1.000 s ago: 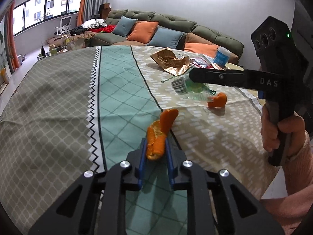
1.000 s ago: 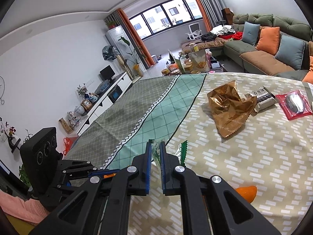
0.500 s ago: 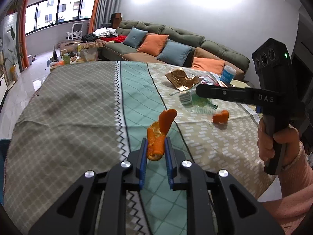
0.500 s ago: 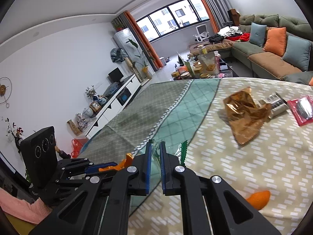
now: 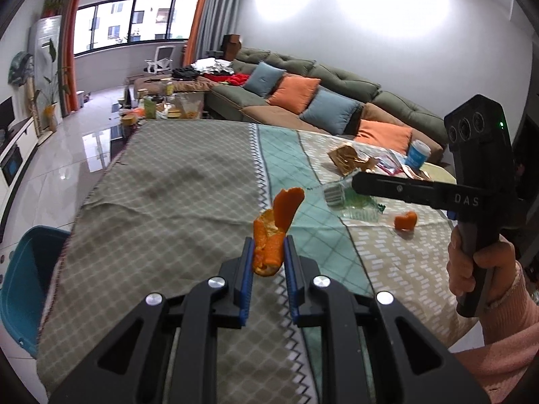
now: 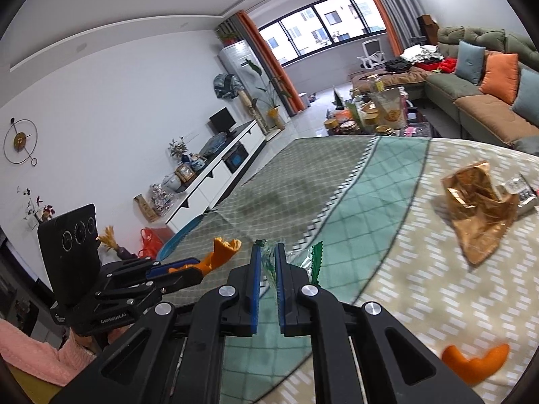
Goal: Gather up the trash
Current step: 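Lift the orange peel and clear plastic piece and carry them toward the teal bin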
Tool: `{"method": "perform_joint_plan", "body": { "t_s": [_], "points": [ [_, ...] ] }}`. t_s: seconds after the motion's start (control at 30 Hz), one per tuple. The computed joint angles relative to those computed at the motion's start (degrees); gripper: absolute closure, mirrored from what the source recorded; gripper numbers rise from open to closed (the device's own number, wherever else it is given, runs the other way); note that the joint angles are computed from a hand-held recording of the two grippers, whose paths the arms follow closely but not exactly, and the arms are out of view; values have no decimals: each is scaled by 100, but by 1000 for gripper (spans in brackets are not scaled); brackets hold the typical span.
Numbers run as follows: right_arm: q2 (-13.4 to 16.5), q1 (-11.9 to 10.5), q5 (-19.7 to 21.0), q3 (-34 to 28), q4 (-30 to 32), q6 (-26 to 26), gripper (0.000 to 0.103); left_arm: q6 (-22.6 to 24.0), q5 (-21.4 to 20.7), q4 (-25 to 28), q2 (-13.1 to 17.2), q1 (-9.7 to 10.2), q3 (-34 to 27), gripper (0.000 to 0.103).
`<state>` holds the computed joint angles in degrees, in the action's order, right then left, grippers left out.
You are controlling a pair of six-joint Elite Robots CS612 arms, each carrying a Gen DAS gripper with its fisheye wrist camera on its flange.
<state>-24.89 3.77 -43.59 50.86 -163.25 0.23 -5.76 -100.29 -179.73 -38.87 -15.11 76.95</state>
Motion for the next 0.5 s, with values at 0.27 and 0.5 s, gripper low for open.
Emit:
{"method": "perform_joint_plan", "body": {
  "t_s": [0.27, 0.5],
  "points": [
    [126, 114, 209, -300, 370, -232, 94, -186, 210, -160, -95, 104, 179, 85],
    [243, 232, 365, -594, 673, -463, 94, -351, 401, -295, -174, 185, 353, 85]
  ]
}}
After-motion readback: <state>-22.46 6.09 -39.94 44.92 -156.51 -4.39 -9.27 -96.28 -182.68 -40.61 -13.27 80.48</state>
